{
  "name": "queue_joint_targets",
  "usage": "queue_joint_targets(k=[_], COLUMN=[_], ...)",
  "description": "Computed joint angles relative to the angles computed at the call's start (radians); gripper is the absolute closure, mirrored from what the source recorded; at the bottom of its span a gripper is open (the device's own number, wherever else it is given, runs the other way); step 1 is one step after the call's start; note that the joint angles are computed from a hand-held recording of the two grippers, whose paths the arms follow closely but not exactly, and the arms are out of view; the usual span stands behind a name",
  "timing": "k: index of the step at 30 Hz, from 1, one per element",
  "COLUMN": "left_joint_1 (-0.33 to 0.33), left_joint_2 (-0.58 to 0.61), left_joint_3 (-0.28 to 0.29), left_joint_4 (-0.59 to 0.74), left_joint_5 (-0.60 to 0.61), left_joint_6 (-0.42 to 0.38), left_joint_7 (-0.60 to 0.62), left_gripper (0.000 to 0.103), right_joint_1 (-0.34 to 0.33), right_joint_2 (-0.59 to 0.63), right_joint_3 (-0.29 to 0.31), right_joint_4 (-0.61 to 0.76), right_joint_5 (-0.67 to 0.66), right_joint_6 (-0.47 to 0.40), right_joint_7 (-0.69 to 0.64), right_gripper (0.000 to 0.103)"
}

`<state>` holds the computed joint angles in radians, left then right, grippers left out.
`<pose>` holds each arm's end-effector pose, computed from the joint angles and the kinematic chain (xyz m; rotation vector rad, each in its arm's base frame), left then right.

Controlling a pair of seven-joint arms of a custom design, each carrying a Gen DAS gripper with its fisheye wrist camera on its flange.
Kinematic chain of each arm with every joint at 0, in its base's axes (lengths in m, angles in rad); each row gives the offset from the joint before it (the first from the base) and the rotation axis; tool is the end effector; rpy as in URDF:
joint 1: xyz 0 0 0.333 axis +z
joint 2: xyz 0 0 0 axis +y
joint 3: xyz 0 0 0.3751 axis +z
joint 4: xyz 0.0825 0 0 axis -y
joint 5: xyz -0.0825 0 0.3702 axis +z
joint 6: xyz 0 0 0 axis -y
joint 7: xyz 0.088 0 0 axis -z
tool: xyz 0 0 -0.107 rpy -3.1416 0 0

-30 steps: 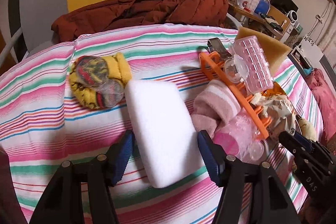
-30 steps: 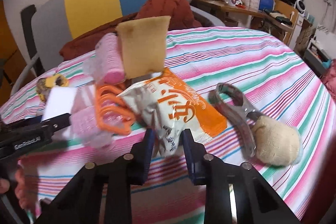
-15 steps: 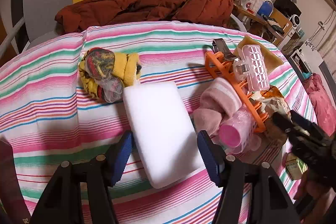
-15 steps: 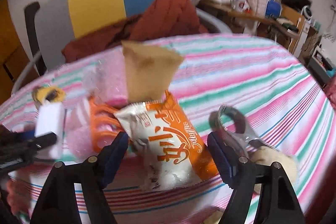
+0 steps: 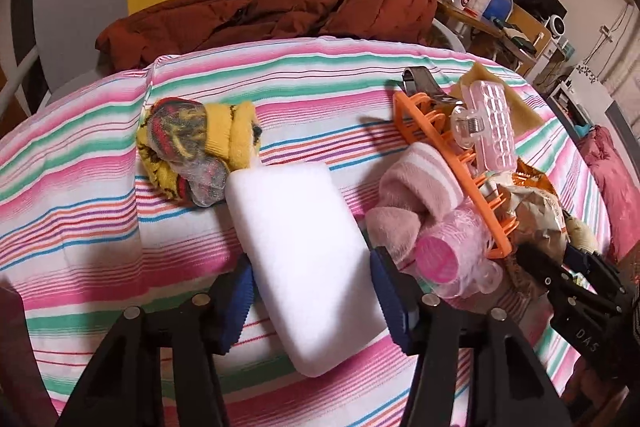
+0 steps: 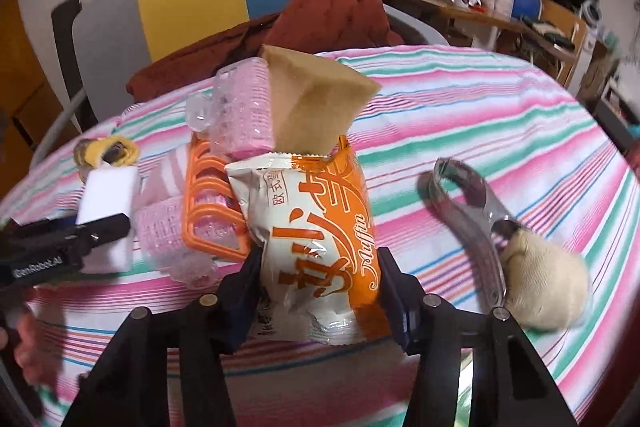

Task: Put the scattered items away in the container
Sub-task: 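Grasp the orange snack bag with the right tool while the left tool grasps the white eraser sponge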

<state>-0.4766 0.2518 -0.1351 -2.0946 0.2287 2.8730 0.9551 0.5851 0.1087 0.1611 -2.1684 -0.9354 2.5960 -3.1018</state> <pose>0.5069 -0.3641 0.4279 -1.8335 2.2126 -0.7451 0.4092 0.3966 0.4404 -1.7108 1.9432 -0.5669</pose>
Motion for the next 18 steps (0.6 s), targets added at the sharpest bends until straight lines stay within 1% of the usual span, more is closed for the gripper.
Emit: queue_joint_targets(k=[2, 4, 6, 9, 13, 15, 16, 17, 18], left_joint_1=[-0.001, -0.014, -0.015, 0.004, 0.031, 0.04, 0.045, 0.053, 0.055], left_joint_2=[-0.008, -0.022, -0.038, -0.06, -0.092, -0.107, -0.113, -0.119, -0.129], left_joint_3=[0.001, 0.015, 0.018, 0.0, -0.026, -0.035, -0.043, -0.053, -0.057], left_joint_4=[-0.007, -0.019, -0.038, -0.069, -0.114, -0.137, -0.146, -0.154, -0.164], left_joint_5=[0.005, 0.039, 0.06, 0.056, 0.021, 0.006, -0.007, -0.028, -0.037], left_joint_6=[-0.004, -0.004, 0.004, 0.023, 0.054, 0.071, 0.079, 0.084, 0.091], left_joint_7=[0.002, -0.02, -0.043, -0.044, -0.024, -0.018, -0.009, 0.009, 0.013], left_gripper=[0.049, 0.052, 0.053, 0.054, 0.055, 0.056, 0.074, 0.07, 0.071], right_joint_1=[0.001, 0.004, 0.006, 0.01, 0.011, 0.014, 0.017, 0.019, 0.021], right_joint_2=[-0.008, -0.009, -0.019, -0.03, -0.05, -0.056, -0.059, -0.062, -0.064], right_joint_3=[0.003, 0.004, 0.006, 0.013, 0.022, 0.029, 0.034, 0.037, 0.04], right_joint_4=[-0.01, -0.011, -0.022, -0.033, -0.05, -0.05, -0.048, -0.047, -0.044], right_joint_5=[0.004, 0.003, 0.001, 0.004, -0.003, -0.007, -0.009, -0.01, -0.011], right_joint_6=[0.019, 0.018, 0.025, 0.021, 0.032, 0.022, 0.015, 0.01, 0.007], right_joint_7=[0.016, 0.027, 0.057, 0.096, 0.152, 0.162, 0.167, 0.17, 0.172], right_gripper=[0.048, 0.049, 0.049, 0.05, 0.05, 0.05, 0.05, 0.05, 0.05])
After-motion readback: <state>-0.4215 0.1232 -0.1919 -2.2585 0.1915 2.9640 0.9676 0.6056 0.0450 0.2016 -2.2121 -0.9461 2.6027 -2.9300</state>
